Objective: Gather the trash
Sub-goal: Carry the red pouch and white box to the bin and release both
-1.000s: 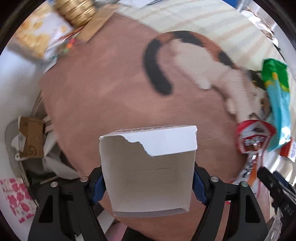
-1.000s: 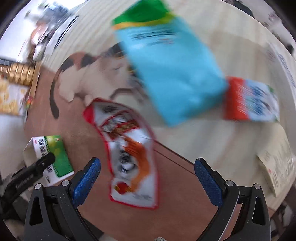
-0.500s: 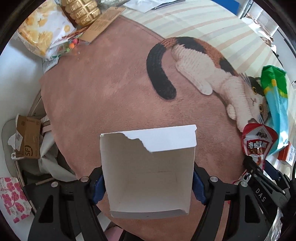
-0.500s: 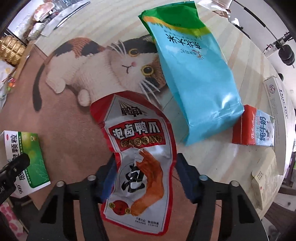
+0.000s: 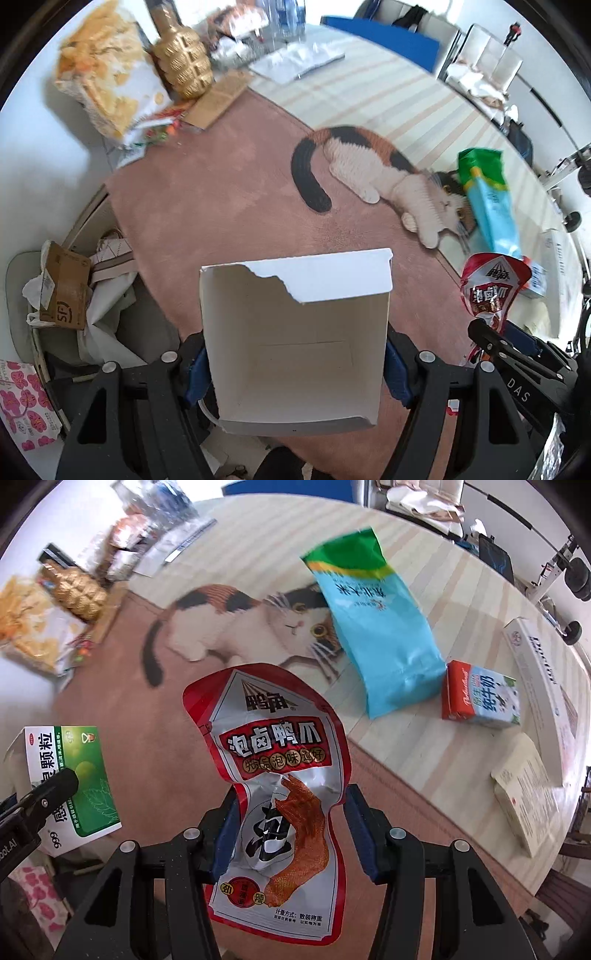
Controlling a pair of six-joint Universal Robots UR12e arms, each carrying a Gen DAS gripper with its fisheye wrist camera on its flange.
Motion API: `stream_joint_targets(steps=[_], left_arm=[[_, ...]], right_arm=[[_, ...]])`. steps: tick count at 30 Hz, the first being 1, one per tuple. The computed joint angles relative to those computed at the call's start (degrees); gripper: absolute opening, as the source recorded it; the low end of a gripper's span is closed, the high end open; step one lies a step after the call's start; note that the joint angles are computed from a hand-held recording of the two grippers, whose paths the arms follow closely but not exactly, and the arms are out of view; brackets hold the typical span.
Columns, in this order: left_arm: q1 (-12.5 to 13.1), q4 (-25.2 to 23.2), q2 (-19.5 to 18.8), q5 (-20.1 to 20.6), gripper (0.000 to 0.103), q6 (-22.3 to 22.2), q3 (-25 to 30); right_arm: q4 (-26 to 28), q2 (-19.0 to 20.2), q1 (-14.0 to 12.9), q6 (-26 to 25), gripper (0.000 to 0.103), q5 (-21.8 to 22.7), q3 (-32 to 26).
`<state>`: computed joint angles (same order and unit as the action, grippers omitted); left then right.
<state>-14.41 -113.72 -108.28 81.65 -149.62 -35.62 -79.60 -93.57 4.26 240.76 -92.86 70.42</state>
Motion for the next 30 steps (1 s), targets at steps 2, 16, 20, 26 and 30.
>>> stream_joint_targets(steps=[2,16,20,26,30], left_arm=[[1.69,-0.02,0.79,-1.77,0.073,1.01,0.11],[20.99,-5.27,9.13,-10.03,0.073,10.92,-8.41],[24.55,-5.07,11.02,-5.44,0.073,10.88,-16.03],[27.1,1.52,13.31,1.57,0.073,7.41,-31.13],[27.96,7.08,13.59,4.39,0.073,4.6,-41.02]], right_arm=[[0.15,0.55,1.39,0.91,0.057,-0.59,-2.02],[-3.0,7.97,18.73,11.84,0.057,-1.08,-12.15],[-5.04,10.91,21.95,11.81,0.057,3.36,-10.74],[-12.13,13.06,23.59,10.43,0.057,11.16,-1.6],[-18.78,14.96,24.1,9.04,0.057,15.15,5.71]])
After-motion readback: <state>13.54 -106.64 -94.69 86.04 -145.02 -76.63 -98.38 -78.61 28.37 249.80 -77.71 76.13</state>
